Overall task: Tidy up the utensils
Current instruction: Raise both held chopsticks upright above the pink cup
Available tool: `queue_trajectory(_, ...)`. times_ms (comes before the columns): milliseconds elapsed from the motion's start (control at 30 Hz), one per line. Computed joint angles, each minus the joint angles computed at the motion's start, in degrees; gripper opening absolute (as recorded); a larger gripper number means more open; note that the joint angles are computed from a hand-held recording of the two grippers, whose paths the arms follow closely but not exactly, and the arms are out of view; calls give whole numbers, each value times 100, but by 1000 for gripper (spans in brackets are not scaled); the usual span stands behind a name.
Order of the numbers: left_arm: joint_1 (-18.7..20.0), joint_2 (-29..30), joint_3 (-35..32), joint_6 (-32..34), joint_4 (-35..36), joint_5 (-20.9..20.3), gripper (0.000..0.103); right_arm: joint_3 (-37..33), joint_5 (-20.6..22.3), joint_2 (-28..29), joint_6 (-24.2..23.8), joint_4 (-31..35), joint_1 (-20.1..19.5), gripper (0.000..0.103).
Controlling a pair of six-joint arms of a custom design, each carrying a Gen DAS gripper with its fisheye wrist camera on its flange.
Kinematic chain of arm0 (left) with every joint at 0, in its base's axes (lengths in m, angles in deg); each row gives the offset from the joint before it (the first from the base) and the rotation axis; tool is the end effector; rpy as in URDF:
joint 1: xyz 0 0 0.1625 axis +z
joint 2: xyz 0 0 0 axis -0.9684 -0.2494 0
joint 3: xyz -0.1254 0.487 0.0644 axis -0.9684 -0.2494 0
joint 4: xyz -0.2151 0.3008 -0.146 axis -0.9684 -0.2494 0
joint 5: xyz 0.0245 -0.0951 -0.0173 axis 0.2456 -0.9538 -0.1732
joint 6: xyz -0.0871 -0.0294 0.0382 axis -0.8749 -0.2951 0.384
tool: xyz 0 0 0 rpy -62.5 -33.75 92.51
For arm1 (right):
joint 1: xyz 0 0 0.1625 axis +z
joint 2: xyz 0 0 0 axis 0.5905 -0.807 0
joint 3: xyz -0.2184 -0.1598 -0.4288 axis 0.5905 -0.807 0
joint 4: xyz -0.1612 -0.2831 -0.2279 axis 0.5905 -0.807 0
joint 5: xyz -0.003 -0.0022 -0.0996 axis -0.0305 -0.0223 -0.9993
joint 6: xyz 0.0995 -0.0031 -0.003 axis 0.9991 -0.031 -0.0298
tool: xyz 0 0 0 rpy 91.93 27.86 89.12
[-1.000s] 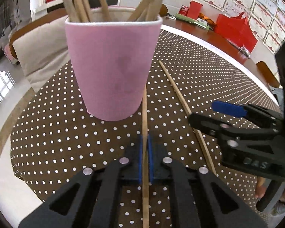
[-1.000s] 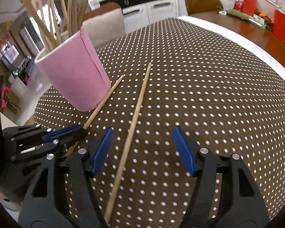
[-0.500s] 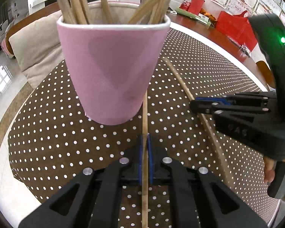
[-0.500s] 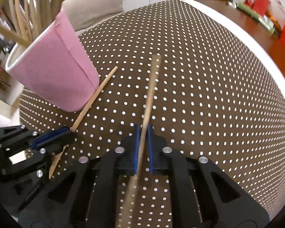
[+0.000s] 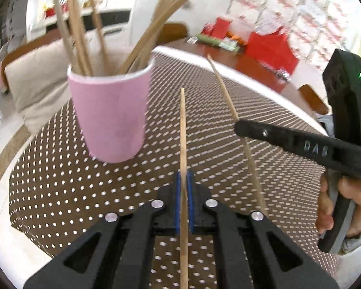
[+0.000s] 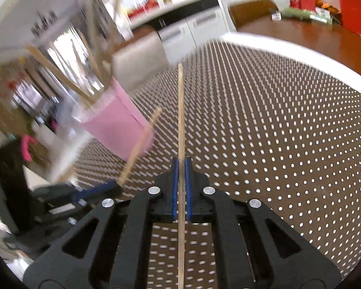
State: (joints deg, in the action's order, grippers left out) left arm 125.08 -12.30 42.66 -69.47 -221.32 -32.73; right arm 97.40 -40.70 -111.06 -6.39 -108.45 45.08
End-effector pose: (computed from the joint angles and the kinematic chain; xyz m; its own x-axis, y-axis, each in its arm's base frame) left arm -0.3908 -0.7497 -0.0089 -0.8150 0.3111 -0.4889 0.5287 0.7447 -0.4074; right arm 0.0081 -0.7945 0.3918 -0.8934 -0.2945 0.3393 -0.4293 0.7824 -0.4512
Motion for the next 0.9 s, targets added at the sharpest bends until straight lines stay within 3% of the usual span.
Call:
queue_trajectory(133, -169, -106, 492, 667, -1232, -68, 6, 539, 963, -372, -141, -719, -89, 6)
queue_trajectory(300, -295, -259, 895, 1319, -2523, 25, 6, 664, 1510, -456, -298, -1087, 77, 6)
queue_trajectory(500, -325, -352, 975, 1992, -3881, 40, 6, 647, 1796, -404, -481, -1448, 323, 6)
queue_trajectory(733, -304, -298, 825, 2417, -4990, -488, 6, 606, 1967, -212, -570, -2076, 536, 6)
queue_trajectory(900, -210, -50, 307, 2699, -5761, -767, 6, 393, 1917, -34, -557, -2229, 675, 6)
